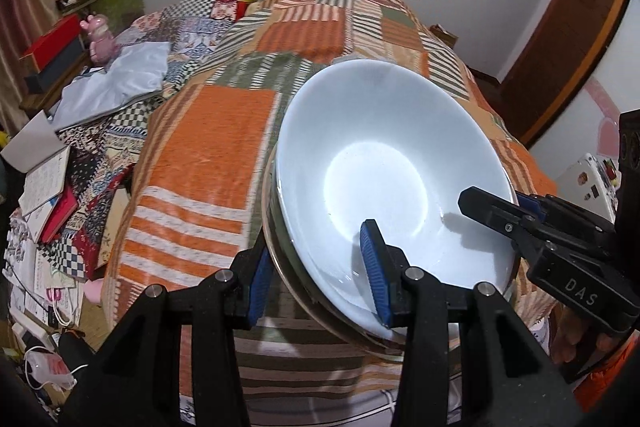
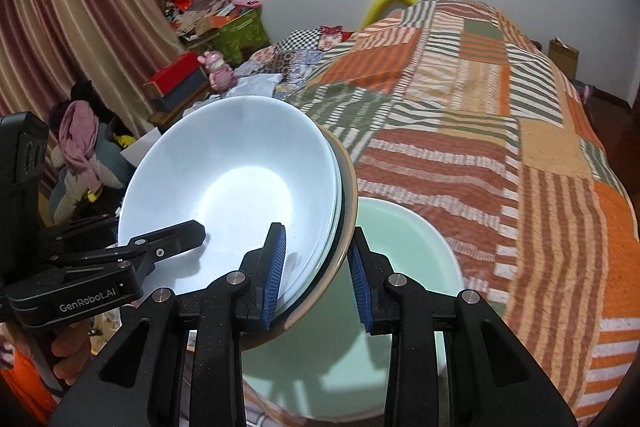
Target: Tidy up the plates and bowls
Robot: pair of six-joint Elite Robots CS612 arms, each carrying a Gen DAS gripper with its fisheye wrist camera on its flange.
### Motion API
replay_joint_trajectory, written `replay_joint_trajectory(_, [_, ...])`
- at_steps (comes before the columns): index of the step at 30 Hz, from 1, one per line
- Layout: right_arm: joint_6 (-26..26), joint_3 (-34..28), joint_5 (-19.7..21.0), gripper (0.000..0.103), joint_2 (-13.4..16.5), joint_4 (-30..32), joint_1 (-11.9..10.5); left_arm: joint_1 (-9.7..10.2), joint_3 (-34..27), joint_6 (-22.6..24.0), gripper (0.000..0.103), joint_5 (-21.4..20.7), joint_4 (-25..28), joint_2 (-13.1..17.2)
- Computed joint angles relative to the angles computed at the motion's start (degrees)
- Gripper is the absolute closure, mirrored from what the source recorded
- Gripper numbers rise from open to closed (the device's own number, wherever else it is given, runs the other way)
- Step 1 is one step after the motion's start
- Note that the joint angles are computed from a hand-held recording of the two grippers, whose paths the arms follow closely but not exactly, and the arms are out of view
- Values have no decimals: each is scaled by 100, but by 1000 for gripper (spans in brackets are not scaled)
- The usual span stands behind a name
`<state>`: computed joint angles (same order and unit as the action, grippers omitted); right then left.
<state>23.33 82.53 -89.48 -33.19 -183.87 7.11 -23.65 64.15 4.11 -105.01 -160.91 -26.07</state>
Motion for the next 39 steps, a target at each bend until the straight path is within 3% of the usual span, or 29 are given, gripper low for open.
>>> replay_joint_trajectory(11, [247,356,-122,75,-120,-105,-73,-159,7,248,61,-65,235,18])
replay_joint_trajectory(20, [428,426,23,75,-67,28,-146,-234,-173,295,61,21,569,160])
replay_joint_trajectory(32, [516,483,282,72,-27,-131,-206,-261,-125,436,61,100,310,173])
replay_joint_trajectory(39, [324,684,-183,72,-205,-438,-126,-232,14,350,58,192,22,82])
